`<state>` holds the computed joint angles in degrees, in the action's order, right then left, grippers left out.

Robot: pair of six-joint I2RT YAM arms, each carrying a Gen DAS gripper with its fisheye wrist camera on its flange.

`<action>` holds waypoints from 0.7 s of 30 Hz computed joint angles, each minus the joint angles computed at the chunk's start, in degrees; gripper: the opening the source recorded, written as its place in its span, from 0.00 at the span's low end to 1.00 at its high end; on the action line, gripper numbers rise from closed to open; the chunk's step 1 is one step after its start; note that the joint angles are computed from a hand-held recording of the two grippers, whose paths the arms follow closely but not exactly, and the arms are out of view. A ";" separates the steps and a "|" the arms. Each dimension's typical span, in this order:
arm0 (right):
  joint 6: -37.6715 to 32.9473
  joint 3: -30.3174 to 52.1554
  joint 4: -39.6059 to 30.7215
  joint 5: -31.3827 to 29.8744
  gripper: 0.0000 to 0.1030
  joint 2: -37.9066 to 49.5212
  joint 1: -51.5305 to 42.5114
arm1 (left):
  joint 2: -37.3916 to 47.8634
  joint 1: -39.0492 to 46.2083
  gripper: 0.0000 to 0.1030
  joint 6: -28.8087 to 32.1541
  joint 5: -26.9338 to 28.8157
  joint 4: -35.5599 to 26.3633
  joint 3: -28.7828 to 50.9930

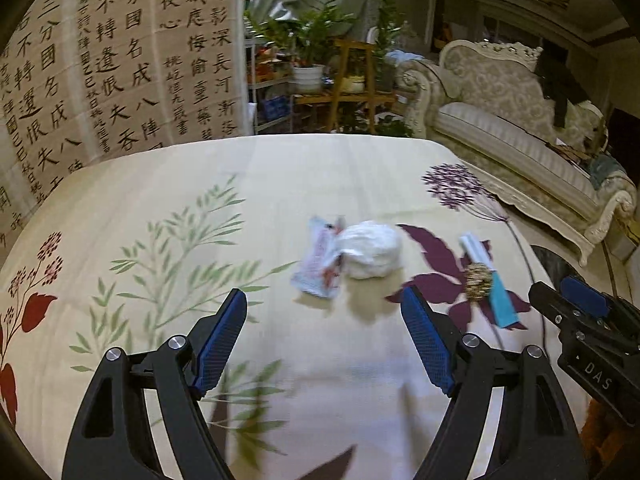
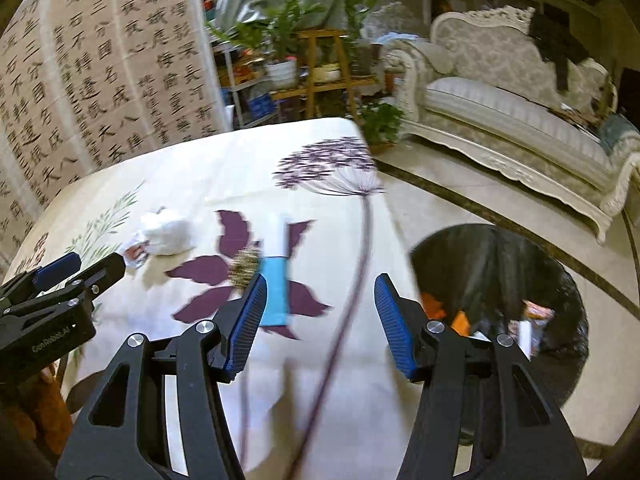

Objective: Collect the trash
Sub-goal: 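Move both tools back over the bed toward the gold ornament, then close the right gripper on the gold ornament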

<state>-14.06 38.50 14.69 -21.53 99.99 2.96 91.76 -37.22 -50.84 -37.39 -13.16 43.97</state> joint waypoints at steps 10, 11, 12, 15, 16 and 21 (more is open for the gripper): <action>1.34 3.27 -1.29 4.50 0.36 2.62 8.45 | -5.92 4.14 0.75 0.23 1.27 2.12 -7.13; 1.51 3.68 -1.50 5.00 0.35 2.98 9.02 | -6.25 4.47 0.75 0.44 1.56 2.36 -7.47; 1.52 4.25 -1.90 5.59 0.32 3.50 9.54 | -6.49 4.69 0.75 0.61 1.84 2.63 -7.79; 1.65 5.53 -2.93 6.93 0.30 4.70 10.64 | -6.87 5.14 0.75 1.10 2.58 3.32 -8.26; 1.65 5.84 -3.27 7.28 0.30 4.98 10.85 | -6.90 5.22 0.75 1.39 2.85 3.69 -8.35; 1.73 6.11 -3.74 7.64 0.21 5.53 11.25 | -6.30 5.41 0.75 2.54 3.74 4.86 -7.91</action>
<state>-12.33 44.61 10.95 -13.89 105.52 14.21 85.47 -31.81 -48.30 -33.65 -8.30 36.05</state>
